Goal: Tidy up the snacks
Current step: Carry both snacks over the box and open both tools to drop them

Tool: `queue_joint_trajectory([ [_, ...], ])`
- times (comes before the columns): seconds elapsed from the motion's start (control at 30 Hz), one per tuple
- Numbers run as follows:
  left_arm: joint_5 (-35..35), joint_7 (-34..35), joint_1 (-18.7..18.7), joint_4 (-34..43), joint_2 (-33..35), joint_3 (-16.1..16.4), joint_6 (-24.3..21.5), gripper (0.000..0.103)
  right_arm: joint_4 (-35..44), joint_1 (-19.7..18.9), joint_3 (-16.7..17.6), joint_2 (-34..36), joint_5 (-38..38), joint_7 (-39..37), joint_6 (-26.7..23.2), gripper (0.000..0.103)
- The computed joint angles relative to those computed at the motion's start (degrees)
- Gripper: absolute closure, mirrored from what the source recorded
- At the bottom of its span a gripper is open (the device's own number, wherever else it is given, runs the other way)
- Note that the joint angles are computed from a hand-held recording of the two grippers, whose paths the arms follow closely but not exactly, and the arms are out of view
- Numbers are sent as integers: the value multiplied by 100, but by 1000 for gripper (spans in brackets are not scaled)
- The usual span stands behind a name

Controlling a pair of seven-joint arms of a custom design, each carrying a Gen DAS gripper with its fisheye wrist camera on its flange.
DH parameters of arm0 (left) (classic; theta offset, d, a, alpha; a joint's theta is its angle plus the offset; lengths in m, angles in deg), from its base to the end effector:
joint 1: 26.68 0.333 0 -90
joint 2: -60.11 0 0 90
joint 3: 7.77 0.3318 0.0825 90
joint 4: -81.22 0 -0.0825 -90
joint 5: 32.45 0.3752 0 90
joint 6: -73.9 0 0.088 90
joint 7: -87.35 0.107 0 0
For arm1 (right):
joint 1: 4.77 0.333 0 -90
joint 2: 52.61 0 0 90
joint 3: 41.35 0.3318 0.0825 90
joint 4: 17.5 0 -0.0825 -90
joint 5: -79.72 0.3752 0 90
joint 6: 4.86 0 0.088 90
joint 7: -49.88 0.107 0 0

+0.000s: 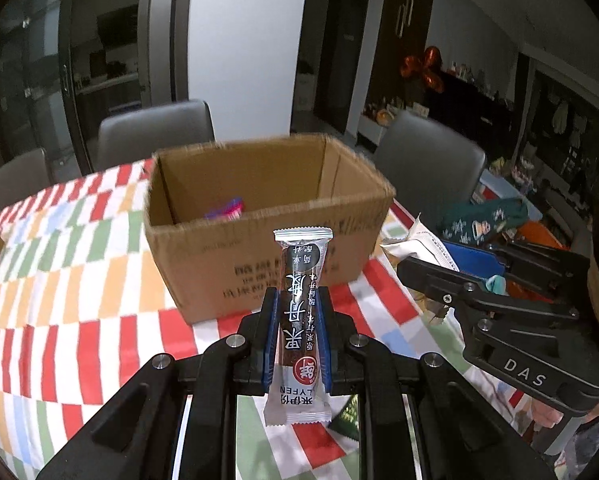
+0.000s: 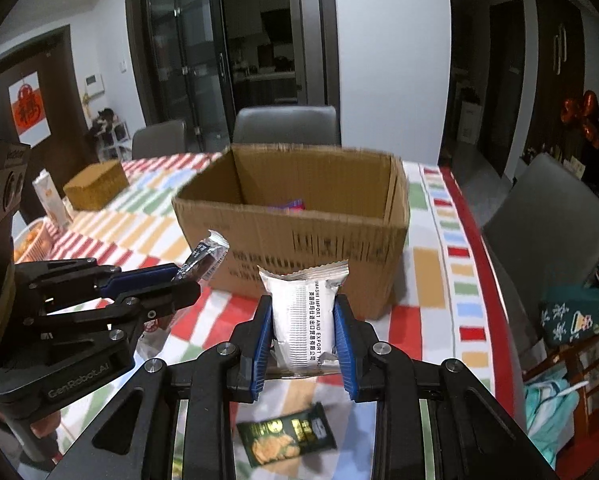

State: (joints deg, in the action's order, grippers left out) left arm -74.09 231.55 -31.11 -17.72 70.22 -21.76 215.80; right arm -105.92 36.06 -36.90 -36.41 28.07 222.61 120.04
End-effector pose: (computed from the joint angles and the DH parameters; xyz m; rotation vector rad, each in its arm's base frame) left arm 0.6226 -0.1924 0.5608 -1.0228 2.5129 -1.1701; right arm 0.5033 0.4566 0.5575 -1.4899 1.9310 -0.8406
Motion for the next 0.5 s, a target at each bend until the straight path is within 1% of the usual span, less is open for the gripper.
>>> queue_joint_trajectory([
  [0.27,-149,48,49,465,80,-22,66,85,426,37,-93,111,-244,-145,-104,72],
  [0.5,-25,-23,33,872,240,-77,169,85,778,22,-201,246,-321,-266,-71,72],
])
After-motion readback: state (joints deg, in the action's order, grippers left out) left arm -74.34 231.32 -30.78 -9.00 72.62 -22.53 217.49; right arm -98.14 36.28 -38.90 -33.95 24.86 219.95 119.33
